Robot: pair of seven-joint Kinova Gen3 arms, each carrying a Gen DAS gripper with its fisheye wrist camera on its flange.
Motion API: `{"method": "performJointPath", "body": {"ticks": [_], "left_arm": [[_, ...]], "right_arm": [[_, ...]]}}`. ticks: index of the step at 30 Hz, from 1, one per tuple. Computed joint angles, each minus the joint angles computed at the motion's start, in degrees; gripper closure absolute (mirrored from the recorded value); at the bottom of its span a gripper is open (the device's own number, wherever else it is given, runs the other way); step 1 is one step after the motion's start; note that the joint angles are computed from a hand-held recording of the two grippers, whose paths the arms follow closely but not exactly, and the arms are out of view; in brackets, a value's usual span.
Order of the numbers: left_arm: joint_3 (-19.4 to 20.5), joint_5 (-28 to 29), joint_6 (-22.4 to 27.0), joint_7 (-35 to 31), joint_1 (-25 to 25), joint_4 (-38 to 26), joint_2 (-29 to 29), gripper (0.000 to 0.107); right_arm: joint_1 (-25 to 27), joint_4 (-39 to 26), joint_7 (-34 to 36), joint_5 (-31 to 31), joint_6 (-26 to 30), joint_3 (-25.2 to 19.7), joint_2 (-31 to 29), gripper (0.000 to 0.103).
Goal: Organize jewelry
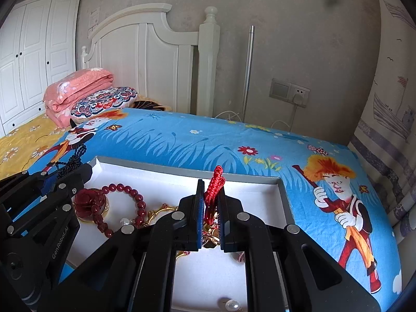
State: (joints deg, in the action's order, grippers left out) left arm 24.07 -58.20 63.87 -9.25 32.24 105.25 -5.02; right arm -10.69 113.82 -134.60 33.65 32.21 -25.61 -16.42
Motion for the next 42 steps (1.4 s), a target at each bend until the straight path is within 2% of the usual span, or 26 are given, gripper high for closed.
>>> {"method": "performJointPath", "body": {"ticks": [2,5,6,7,8,9,10,13,18,21,23,27,33,36,38,42], "left_arm": [[-0.2,0.5,-0.3,-0.3,-0.1,-0.1,0.0,0.099],[-0.7,1.5,-1.2,-0.8,-0.5,-0.1,-0.3,0.096],[-0.6,1.6,-1.2,-0.7,-0.7,-0.2,-0.4,0.082],[-0.5,1.4,-1.1,-0.4,-0.8,-0.1,-0.5,0.07],[-0.1,0.6,-0.7,0.6,-0.9,0.2,-0.5,0.049],[0.4,-0.6,0.3,1.9,-0.9,0.5,-0.4,0.042],[0.7,-1.2,0.8,2.5,-0.8,0.6,-0.5,0.041],[0.3,-0.3,0.6,1.7,-0.8,0.4,-1.0,0.033],[1.0,-0.7,2.1,2.1,-1.0,0.1,-1.7,0.017],[1.8,-0.5,3.2,1.4,-1.5,-0.4,-2.6,0.009],[3.1,-0.6,5.8,1.0,-1.8,-1.6,-2.6,0.009],[3.2,3.1,6.0,-0.9,-2.1,-2.6,-5.2,0.009],[8.0,5.4,8.9,0.6,-4.4,-2.1,-7.7,0.009],[11.7,4.2,12.6,2.5,-5.0,-2.1,-6.4,0.009],[11.6,4.3,12.6,2.6,-3.9,-1.9,-6.0,0.009],[11.1,4.3,12.9,2.9,-2.1,-2.0,-5.1,0.009]], "right_arm": [[-0.2,-0.2,0.3,-0.2,0.1,0.4,0.4,0.093],[-3.2,-0.9,5.0,-4.3,0.0,4.0,1.1,0.091],[-3.6,-1.2,6.0,-4.9,0.6,4.3,1.4,0.088],[-3.2,-1.0,6.1,-4.7,0.6,3.7,1.3,0.081],[-2.8,-0.7,5.7,-4.2,0.3,3.3,1.0,0.072],[-2.7,-0.5,5.6,-4.3,0.1,3.3,0.7,0.068],[-2.7,-0.3,5.8,-4.7,-0.1,3.5,0.4,0.064],[-1.7,-0.3,5.6,-5.0,0.0,3.0,-0.2,0.059],[-0.9,-0.6,6.9,-6.8,0.5,4.1,-1.3,0.042],[-1.3,-2.4,9.5,-9.2,3.2,5.2,-1.6,0.032],[-1.9,-4.2,11.8,-10.8,5.9,5.8,-1.8,0.026],[-3.1,-6.7,16.4,-13.8,10.6,7.3,-2.8,0.02],[-2.1,-1.4,19.1,-18.8,6.1,8.9,-9.5,0.02],[-1.0,0.7,20.9,-20.7,5.1,8.7,-11.1,0.02],[-0.4,0.7,22.2,-21.6,5.9,8.5,-10.9,0.02],[-1.1,-0.3,25.8,-24.4,7.8,10.9,-10.3,0.019]]}}
